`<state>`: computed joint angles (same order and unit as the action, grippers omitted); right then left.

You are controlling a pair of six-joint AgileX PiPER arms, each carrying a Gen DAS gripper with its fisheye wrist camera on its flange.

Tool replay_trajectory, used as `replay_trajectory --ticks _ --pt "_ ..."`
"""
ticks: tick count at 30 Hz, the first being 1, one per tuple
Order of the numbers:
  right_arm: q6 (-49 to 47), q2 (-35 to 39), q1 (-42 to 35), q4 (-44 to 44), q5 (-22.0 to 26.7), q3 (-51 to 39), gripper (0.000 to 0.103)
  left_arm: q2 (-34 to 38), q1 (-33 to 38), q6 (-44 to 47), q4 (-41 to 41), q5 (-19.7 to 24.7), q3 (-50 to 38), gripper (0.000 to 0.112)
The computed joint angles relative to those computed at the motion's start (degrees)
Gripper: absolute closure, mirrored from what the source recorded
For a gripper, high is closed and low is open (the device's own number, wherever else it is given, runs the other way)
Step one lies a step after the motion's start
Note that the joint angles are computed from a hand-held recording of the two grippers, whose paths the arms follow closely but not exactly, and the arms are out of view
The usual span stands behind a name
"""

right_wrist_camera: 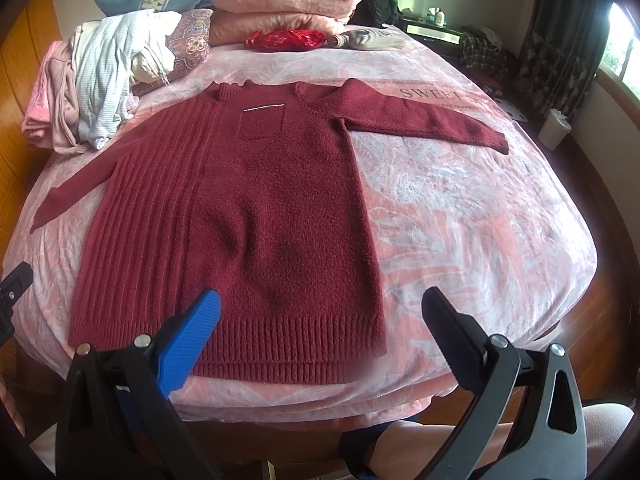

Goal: Fold small clothes

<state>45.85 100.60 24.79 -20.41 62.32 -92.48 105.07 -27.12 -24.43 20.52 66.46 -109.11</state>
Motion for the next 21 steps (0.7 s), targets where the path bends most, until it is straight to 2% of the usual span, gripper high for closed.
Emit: replay_trajectory --ticks 16,21 --pt "-1.5 0.8 1.9 -1.8 1.9 -2.4 0.003 -2.3 0.5 0.6 -0.6 -2.0 2.8 0.013" --pt "-1.4 0.9 0.9 -0.8 -0.2 -1.6 0.003 -2.4 0.7 0.5 -0.7 -2.1 2.6 0.013"
